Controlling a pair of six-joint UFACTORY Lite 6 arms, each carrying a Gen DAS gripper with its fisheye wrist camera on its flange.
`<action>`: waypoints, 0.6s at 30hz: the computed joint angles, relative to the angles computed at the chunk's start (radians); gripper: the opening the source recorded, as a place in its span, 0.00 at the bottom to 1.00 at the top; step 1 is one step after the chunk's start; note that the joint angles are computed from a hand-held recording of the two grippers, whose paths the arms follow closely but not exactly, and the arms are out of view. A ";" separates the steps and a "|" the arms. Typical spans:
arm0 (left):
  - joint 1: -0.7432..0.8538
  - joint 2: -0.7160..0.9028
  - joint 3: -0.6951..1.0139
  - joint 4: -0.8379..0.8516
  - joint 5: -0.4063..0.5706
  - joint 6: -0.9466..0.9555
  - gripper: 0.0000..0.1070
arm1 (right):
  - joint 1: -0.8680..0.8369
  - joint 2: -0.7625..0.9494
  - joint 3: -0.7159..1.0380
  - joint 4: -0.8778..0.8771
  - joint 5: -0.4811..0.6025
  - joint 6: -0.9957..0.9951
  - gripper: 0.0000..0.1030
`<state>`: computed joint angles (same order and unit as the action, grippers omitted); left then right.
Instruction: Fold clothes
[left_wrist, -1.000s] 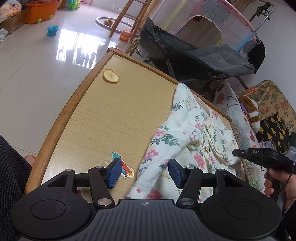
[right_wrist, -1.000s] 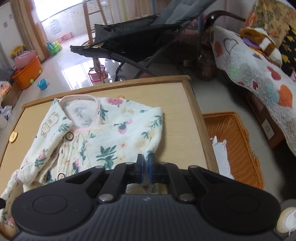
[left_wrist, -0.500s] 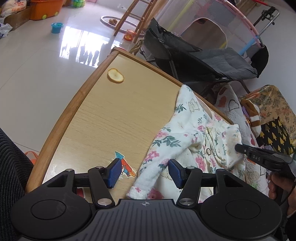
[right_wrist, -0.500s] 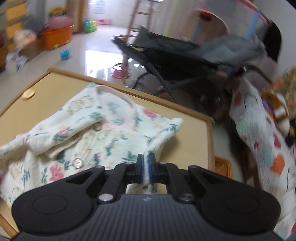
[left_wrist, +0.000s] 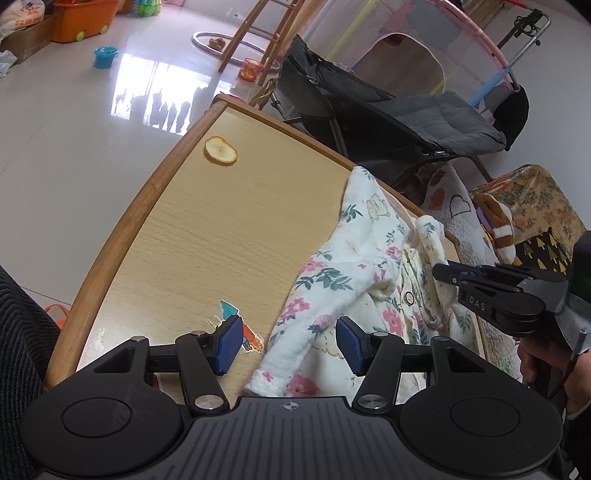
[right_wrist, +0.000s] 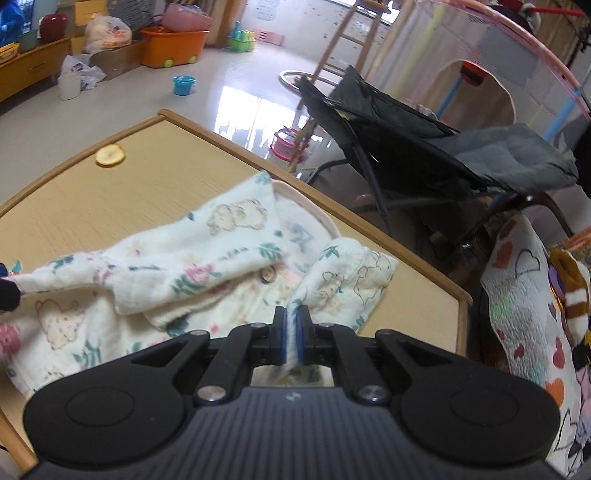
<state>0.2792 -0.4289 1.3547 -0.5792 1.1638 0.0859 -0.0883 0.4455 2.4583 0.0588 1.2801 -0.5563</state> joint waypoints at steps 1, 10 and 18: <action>0.001 -0.001 -0.001 -0.001 0.000 0.001 0.54 | 0.007 -0.006 -0.010 -0.002 -0.001 -0.001 0.05; -0.002 0.000 -0.003 0.002 0.004 -0.002 0.54 | 0.054 -0.159 -0.329 -0.031 -0.132 -0.058 0.06; -0.010 0.001 -0.002 0.011 0.004 -0.004 0.54 | 0.051 -0.172 -0.354 -0.019 -0.143 -0.058 0.08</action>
<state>0.2688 -0.4278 1.3531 -0.5685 1.1681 0.0821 -0.0377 0.2735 2.1040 0.0400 1.1367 -0.6145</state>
